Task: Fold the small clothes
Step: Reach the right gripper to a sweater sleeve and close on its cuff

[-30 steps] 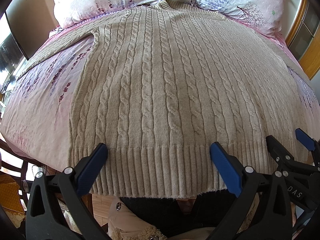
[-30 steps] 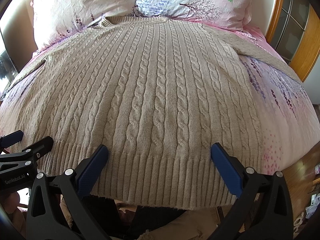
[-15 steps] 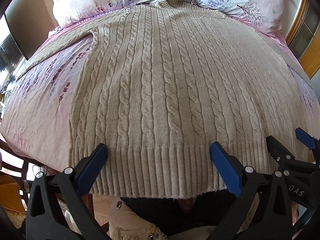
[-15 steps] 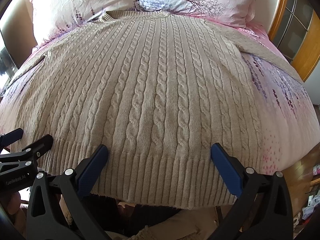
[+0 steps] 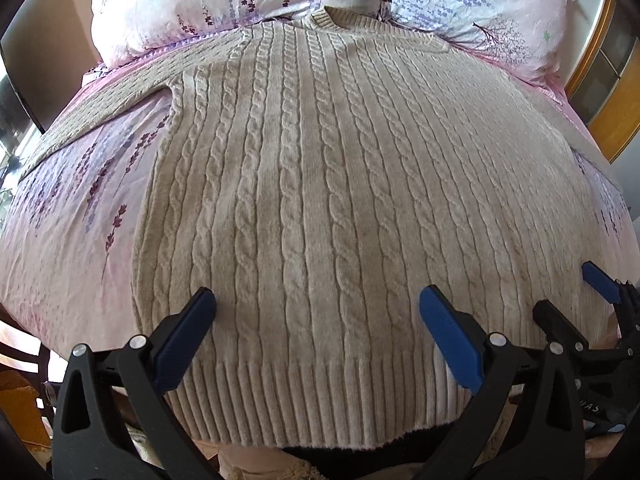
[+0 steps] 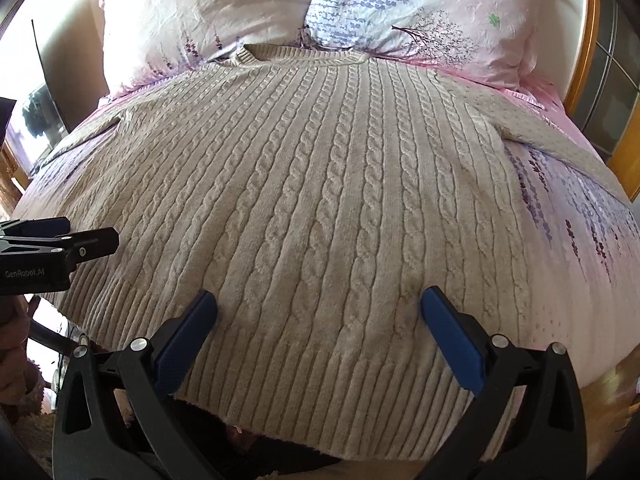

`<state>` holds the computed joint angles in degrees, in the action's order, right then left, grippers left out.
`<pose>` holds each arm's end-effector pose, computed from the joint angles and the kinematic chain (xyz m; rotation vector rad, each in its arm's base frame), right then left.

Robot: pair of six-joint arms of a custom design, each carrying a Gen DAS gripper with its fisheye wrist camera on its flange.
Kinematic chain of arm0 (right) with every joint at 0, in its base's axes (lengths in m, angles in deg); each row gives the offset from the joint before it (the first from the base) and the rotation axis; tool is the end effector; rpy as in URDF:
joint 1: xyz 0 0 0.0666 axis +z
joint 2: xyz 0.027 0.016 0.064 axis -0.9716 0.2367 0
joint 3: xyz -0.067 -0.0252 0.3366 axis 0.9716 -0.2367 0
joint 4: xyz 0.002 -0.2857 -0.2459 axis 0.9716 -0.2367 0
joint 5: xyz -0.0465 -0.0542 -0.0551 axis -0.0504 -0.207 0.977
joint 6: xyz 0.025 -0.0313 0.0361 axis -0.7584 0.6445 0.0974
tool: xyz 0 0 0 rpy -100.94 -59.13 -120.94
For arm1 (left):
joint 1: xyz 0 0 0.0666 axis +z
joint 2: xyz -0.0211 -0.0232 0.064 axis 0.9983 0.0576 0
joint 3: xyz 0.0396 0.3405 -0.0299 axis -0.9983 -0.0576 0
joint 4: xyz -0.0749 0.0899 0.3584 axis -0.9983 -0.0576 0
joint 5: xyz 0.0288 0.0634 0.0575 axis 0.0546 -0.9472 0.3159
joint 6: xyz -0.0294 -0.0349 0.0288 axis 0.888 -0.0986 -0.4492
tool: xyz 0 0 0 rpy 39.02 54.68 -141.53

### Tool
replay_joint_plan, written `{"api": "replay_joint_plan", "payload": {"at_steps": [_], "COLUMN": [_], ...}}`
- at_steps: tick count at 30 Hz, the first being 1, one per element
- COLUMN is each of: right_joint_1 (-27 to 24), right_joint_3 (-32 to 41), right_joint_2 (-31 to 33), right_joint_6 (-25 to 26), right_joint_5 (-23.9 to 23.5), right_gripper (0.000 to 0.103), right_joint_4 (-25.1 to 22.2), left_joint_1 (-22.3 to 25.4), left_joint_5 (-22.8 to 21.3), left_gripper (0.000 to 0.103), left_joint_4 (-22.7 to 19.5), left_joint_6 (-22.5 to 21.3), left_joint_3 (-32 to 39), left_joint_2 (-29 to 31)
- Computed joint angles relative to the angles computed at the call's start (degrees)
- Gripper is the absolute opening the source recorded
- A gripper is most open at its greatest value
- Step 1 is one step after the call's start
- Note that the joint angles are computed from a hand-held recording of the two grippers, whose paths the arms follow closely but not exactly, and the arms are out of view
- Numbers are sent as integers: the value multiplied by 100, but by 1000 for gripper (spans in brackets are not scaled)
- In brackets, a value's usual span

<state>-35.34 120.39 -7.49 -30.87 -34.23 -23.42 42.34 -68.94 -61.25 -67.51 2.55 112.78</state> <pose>0.2754 0.2158 0.2973 0.3498 2.4475 -0.0196 0.3912 -0.3769 0.3202 0.5434 2.6151 -0.1937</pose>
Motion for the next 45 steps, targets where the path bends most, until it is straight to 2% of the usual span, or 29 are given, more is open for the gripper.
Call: {"api": "replay_joint_plan", "payload": {"at_steps": [4, 7, 9, 12, 15, 18, 20, 23, 27, 30, 34, 36, 40, 42, 45], "right_joint_1": [-738, -1685, -2531, -3670, -4700, -5309, -5532, -5800, -5992, -6063, -6028, -5875, -5405, -5134, -4634], "right_joint_3": [-360, -520, -646, -735, -854, -865, -898, -999, -983, -969, -907, -816, -528, -354, -106], "right_joint_2": [-658, -1113, -1358, -1404, -1319, -1113, -1064, -1104, -990, -927, -831, -825, -927, -951, -874], "right_joint_6": [-67, -165, -239, -556, -1031, -1420, -1543, -1670, -1757, -1701, -1502, -1265, -617, -217, 335], "right_joint_5": [-521, -898, -1322, -1956, -2599, -2856, -2891, -2947, -2827, -2658, -2440, -2110, -1307, -1176, -1247], "right_gripper": [95, 87, 78, 65, 57, 51, 48, 45, 35, 17, 11, 10, 10, 10, 10], "right_joint_4": [537, 694, 915, 1122, 1385, 1462, 1514, 1717, 1832, 1820, 1798, 1779, 1828, 2009, 2335], "left_joint_1": [203, 334, 401, 471, 600, 701, 753, 822, 852, 859, 893, 925, 972, 988, 993], "left_joint_5": [483, 805, 876, 819, 1005, 1090, 1084, 1252, 1348, 1340, 1394, 1519, 1627, 1633, 1585], "left_gripper": [101, 101, 101, 101, 101, 101, 101, 101, 101, 101, 101, 101, 101, 101, 101], "left_joint_4": [509, 1137, 1476, 1398, 1122, 991, 1012, 1033, 1016, 1010, 1374, 1502, 1463, 1470, 1624], "left_joint_6": [-99, -245, -366, -502, -560, -542, -518, -502, -506, -485, -488, -496, -427, -401, -322], "left_joint_3": [67, 5, 36, 417, 935, 1219, 1330, 1496, 1675, 1726, 1432, 1325, 1339, 1341, 1257], "left_joint_2": [62, 8, 19, 232, 541, 735, 815, 930, 1060, 1101, 953, 896, 899, 901, 863]}}
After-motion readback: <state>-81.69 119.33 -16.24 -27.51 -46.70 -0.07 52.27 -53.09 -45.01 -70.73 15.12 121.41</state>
